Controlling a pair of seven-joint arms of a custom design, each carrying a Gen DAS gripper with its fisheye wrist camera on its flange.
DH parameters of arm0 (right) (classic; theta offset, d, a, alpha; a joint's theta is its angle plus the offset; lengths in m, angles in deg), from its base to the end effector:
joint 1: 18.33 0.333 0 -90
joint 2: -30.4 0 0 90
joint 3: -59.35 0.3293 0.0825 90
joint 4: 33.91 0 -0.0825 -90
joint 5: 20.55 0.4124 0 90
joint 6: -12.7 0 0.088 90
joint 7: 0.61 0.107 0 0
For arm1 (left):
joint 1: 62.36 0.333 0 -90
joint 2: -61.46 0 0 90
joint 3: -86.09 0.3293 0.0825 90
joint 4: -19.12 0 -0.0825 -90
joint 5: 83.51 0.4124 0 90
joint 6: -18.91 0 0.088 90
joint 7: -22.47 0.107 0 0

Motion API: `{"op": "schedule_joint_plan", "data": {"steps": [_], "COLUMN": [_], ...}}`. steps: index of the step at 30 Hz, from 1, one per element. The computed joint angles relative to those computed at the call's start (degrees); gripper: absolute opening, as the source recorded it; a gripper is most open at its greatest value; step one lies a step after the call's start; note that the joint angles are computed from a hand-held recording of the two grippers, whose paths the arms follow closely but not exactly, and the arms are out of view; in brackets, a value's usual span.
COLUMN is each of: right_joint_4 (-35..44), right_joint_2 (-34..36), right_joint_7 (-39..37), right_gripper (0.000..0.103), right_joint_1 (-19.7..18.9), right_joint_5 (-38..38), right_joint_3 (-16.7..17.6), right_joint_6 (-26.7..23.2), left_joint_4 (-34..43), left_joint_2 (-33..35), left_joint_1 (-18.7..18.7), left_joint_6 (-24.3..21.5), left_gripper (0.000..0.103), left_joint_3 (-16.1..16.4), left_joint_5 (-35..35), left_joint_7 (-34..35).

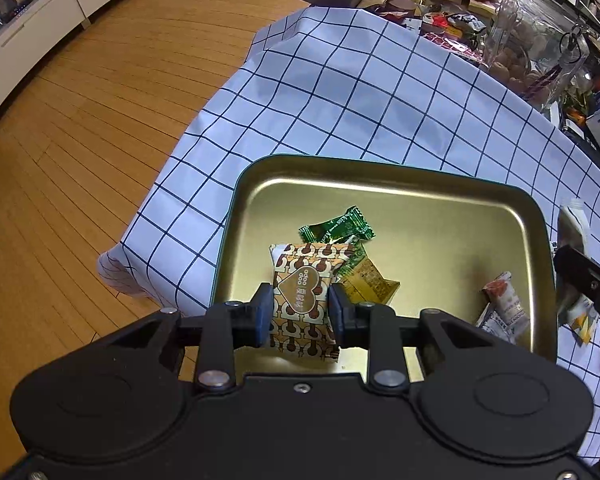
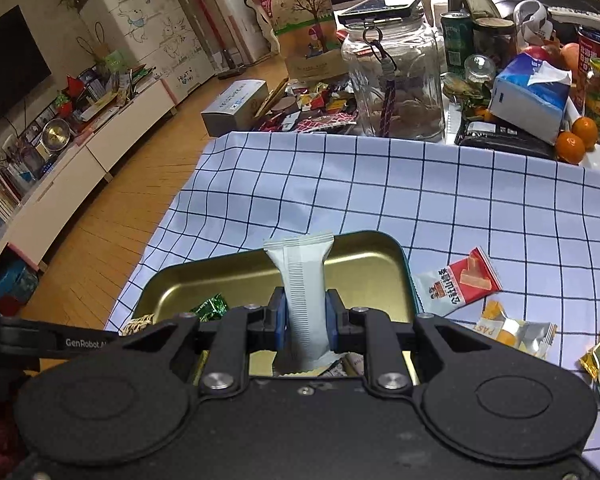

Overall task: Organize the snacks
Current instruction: 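Carry the brown packet and the white bar packet over the tin with both grippers, then open the left gripper to drop the brown packet while the right drops the white bar into the tin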

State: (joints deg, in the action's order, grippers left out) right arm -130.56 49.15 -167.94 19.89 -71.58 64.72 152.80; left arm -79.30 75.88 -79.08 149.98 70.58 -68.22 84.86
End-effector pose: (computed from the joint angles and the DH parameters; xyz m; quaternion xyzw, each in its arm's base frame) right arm 0.5246 0.4881 0.4568 -0.4855 0.7862 -0.1965 0.3281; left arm 0.5951 -0.3498 0.4793 -0.6209 0.7624 -0.1365 0.1209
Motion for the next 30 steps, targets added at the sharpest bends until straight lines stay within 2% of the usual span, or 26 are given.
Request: {"op": "schedule_joint_plan", "data": {"steps": [5,9,11,13,19,30], "right_joint_4": [0.4,0.6,0.6,0.3,-0.6,-0.2], "right_joint_2": [0.7,1.0,1.1,0.9,0.1,0.6], "right_joint_7": [2.2,4.4,6.0,6.9,6.9,1.3], "right_gripper": [0.021,0.022,0.026,0.035,0.035,0.035], "right_joint_1": [-0.5,-0.3,-0.1,-0.1,-0.4,-1.2], "right_joint_5": [-0.1,-1.2,-2.2,-2.8,-1.8,3.4], "right_joint_3": [-0.6,-1.2,-1.5,-1.7,-1.2,0.2], "right_joint_6": [3.2,5.3,6.2,7.1,5.6,2.6], "left_joint_4": [-0.4,-0.2,0.1,0.2,0.1,-0.1], "left_joint_2": [-0.2,0.0,0.2,0.3,0.2,0.1], "left_joint_1": [-0.3,-0.3,-0.3,-0.5,-0.9,-1.1], "left_joint_6": [0.6,0.4,0.2,-0.1,0.0,0.2], "left_gripper": [0.043,0.043,0.043,0.043,0.043,0.043], "left_joint_3": [-0.1,-0.2,-0.2,-0.2,-0.2,-0.1], "left_joint_5": [1.1,0.4,0.2,0.5,1.4,2.5], "left_joint_7": [0.7,1.0,0.9,0.8,1.1,0.5]}}
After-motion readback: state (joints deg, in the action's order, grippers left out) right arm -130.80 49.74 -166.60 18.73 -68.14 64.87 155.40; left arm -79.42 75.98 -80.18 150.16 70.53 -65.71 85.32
